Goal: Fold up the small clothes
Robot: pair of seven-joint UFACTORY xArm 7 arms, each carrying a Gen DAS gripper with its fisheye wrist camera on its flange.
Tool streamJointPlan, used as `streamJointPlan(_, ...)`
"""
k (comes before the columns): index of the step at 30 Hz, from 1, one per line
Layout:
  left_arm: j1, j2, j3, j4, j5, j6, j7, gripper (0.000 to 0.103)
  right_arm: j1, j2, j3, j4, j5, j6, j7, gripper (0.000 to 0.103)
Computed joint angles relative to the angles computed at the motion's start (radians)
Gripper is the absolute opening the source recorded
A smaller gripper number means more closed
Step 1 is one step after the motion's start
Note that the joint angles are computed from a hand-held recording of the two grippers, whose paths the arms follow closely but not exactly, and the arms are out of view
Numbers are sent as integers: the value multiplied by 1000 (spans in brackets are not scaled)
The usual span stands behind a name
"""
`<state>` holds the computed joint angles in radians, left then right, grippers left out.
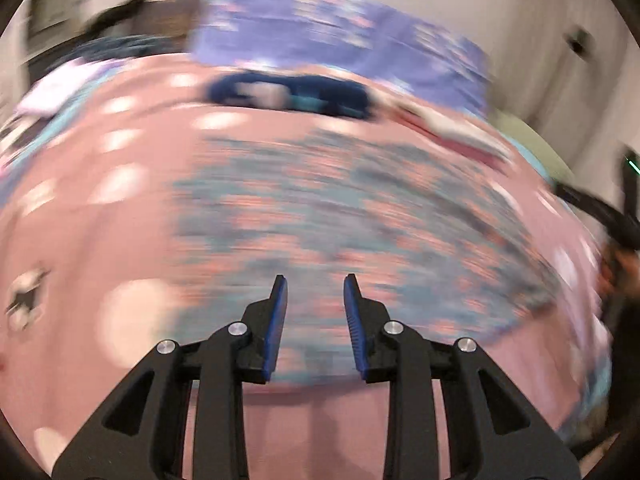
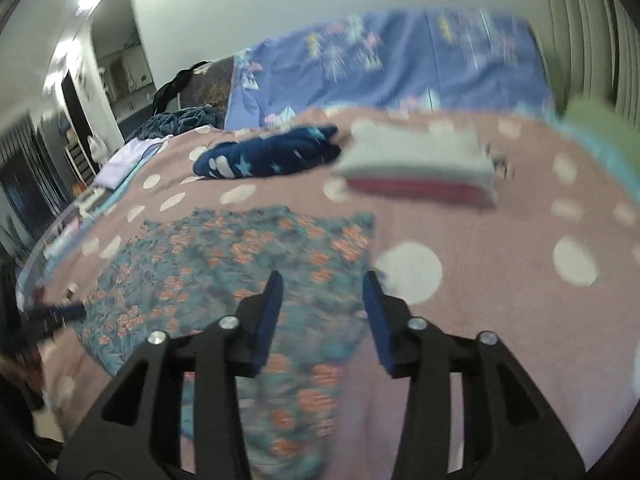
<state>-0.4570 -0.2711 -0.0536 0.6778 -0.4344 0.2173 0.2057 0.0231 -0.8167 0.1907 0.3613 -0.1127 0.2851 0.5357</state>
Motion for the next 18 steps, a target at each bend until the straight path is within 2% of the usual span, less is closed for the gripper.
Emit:
streamJointPlan(1,48,-17,14,-23,20,-7,-34,29,-12,11,70,28,-15,9,33,44)
streamJointPlan(2,55,-29,43,-33,4,0,-25,29,-12,26,119,50,-28,11,58,44)
streamJointPlan(5,34,-51,141,-42,-80,31,82,11,19,105,236,112,-70,-12,126,46)
streamJointPlan(6,14,-65,177,-50,-126,42,144,8,28,144,269,138,-87,-23,146,46)
streamJointPlan(9,-12,-86,213,-58,-225,69,262,7,33,288,367,234,-151,-56,194,46)
streamJointPlan(11,-13,-96,226,-64,-275,93,330,7,23,374,428,305,-216,-37,205,48)
streamJointPlan(14,-36,-99,256,-61,-375,178,448,8,-7,483,521,403,-337,4,238,52)
streamJointPlan(16,-36,-78,259,-46,-405,242,511,15,-1,536,542,446,-396,26,256,55)
streamJointPlan(18,-28,-52,228,-41,-410,245,546,41,23,556,538,460,-430,37,274,58)
